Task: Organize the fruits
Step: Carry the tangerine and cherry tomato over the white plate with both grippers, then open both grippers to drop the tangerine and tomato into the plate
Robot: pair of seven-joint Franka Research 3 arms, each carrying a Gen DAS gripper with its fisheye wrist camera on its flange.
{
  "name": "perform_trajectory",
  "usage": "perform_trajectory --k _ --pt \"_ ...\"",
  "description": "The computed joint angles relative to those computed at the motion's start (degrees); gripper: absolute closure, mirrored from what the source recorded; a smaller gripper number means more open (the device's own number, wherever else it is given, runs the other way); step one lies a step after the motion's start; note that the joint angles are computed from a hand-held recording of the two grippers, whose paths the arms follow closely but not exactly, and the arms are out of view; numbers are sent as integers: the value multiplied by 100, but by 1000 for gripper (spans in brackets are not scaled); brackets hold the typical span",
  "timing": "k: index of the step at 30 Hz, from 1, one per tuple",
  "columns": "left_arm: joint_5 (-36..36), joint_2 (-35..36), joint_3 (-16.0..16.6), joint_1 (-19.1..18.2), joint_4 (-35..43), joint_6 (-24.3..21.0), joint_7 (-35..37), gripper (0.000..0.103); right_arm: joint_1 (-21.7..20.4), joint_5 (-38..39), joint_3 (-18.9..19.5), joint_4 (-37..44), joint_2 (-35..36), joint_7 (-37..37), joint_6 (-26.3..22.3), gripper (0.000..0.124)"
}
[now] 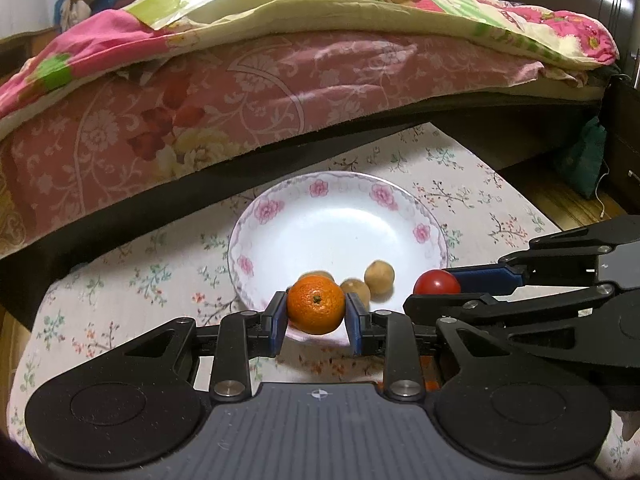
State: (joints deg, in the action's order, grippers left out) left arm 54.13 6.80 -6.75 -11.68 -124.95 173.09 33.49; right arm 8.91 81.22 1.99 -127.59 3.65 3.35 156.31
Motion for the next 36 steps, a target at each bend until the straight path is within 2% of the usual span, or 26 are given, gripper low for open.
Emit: perform_trajectory --k 6,17,36 --pt "109 284 86 -80 364 -65 -6 67 -48 116 22 308 270 -60 77 101" --pt "-166 795 227 -242 917 -238 404 66 -193 73 173 859 815 -11 199 100" --pt "-399 1036 405 -411 1115 -372 517 64 -344 -63 362 1111 1121 166 300 100"
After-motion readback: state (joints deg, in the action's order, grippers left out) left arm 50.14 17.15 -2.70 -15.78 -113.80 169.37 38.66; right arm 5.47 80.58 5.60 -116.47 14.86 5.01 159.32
